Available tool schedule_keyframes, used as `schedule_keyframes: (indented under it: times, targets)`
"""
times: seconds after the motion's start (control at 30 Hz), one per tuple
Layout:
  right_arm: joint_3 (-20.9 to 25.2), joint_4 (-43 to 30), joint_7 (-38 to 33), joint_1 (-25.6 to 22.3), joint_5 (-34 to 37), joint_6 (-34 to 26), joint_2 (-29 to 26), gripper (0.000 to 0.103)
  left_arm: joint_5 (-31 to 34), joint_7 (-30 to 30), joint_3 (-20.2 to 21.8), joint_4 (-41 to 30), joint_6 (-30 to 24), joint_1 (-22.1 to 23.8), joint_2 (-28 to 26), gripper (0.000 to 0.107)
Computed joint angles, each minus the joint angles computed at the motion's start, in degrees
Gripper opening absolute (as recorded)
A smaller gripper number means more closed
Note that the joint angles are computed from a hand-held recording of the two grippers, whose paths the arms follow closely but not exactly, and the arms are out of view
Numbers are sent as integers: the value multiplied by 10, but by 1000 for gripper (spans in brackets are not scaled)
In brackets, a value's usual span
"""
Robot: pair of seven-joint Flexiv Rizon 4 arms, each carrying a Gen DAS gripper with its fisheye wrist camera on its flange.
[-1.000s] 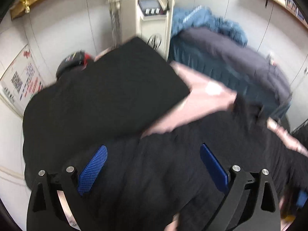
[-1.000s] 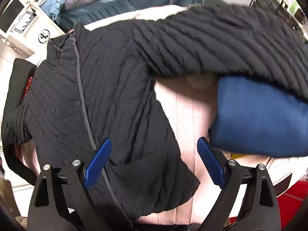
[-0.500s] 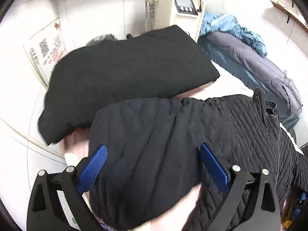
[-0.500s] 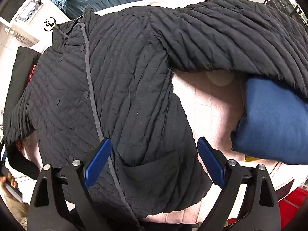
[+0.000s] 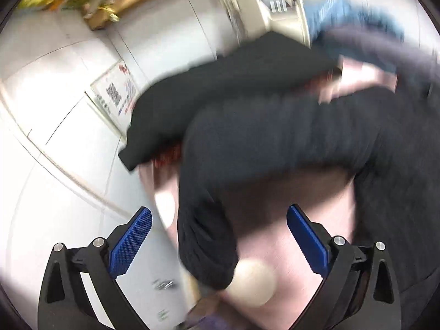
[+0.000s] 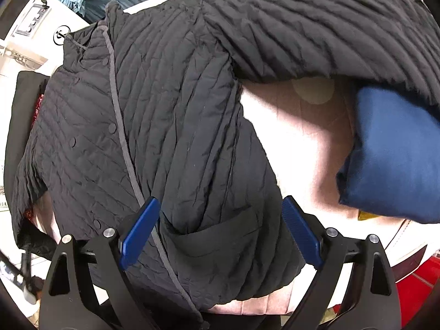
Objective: Fold large clothes
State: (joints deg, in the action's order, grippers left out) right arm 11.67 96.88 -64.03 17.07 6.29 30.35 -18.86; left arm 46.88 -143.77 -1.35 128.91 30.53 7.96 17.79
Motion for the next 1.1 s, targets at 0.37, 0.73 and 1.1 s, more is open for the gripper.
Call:
schedule_keyframes:
  times: [0.37,0.73,1.1]
  targets:
    - [-10,46,19,15,-62,38,17,89,65,52,8,-101,-6,5,-6,11]
    - [-13,76,30,7,-99,57,34,89,84,82,37,-272,36,62,-121,12]
    - [-11,116,-3,-10,-75,38,51,89,-89,152,114,-207,76,52,-128,97]
